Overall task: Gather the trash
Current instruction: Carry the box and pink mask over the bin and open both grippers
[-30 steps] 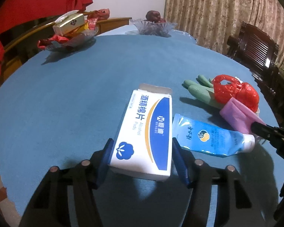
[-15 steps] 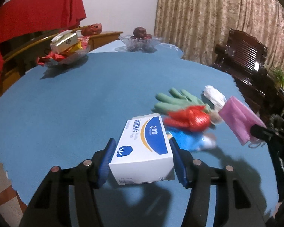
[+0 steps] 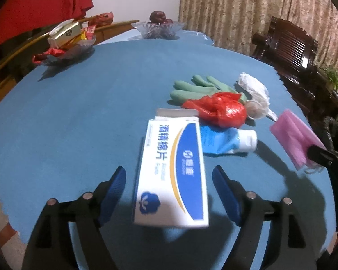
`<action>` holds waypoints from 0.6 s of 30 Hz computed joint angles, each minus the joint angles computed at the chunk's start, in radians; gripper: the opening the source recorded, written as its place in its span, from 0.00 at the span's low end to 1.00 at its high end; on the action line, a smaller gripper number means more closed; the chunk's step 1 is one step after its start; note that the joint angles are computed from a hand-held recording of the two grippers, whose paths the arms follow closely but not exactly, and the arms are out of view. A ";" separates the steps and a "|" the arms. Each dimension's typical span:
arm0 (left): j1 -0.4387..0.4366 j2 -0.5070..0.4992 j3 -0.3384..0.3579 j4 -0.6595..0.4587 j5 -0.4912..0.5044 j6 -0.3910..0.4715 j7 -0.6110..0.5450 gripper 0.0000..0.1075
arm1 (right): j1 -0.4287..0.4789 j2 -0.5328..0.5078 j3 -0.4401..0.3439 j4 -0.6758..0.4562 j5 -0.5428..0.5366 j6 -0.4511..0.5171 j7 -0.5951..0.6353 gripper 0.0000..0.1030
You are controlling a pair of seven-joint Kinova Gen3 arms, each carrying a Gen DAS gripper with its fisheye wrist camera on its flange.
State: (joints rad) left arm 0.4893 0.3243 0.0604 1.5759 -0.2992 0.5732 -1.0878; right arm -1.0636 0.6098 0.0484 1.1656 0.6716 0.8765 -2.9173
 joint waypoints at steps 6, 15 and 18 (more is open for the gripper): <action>-0.014 -0.007 0.005 0.024 0.040 -0.047 -0.017 0.50 | -0.017 -0.012 0.009 0.005 0.030 0.017 -0.013 0.03; 0.074 -0.078 -0.019 0.035 -0.099 -0.070 0.107 0.50 | -0.055 -0.055 0.020 0.031 0.133 0.051 -0.101 0.03; 0.078 -0.087 0.003 0.016 -0.112 -0.055 0.121 0.50 | -0.071 -0.081 0.018 0.055 0.185 0.069 -0.147 0.03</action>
